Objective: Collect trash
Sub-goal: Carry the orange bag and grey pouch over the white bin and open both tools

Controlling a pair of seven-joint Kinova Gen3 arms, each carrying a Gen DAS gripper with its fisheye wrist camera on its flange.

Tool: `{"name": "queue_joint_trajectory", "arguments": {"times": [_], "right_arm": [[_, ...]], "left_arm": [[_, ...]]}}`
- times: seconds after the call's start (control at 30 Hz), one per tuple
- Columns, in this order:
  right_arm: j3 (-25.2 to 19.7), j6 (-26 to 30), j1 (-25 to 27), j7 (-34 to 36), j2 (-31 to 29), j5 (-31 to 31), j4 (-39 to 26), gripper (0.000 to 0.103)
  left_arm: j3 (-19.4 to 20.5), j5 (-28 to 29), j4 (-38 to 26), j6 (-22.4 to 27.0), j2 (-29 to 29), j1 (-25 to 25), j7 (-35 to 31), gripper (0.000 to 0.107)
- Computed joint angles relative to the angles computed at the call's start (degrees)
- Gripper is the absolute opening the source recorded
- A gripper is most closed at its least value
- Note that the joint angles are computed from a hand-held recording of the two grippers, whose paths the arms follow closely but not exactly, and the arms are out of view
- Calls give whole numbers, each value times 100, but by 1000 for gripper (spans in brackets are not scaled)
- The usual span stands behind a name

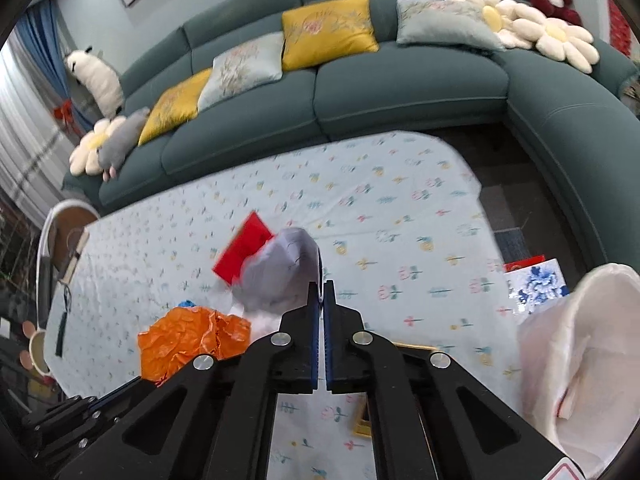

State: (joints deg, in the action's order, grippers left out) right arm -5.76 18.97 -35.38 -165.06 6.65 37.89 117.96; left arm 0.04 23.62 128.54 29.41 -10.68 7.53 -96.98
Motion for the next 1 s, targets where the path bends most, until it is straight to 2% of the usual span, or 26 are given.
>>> {"name": "queue_joint_trajectory", "arguments": {"times": [0.17,0.37,0.57,0.73,1.0], "right_arm": [[-97,149,170,-771,-692,549,509,2],[-350,330,768,-887,-1557,509,1141,2],[-140,407,1276,-352,-2398,-49,1716,2],[148,399,1677,158,-2931,-494,2135,2],[669,398,2128,1054,-3445,-1069,2514,2]], "left_arm": [[387,-262,-154,29,-142,160,476,1],[846,-540,-402,-26,-99,584,1072,1],[1287,-819,-763,-188,206,1107,1581,1],[1707,-1372,-1085,-388,588,1534,2234,1],[1795,-1696,-1514,-579,1237,2253,2717,1]]}}
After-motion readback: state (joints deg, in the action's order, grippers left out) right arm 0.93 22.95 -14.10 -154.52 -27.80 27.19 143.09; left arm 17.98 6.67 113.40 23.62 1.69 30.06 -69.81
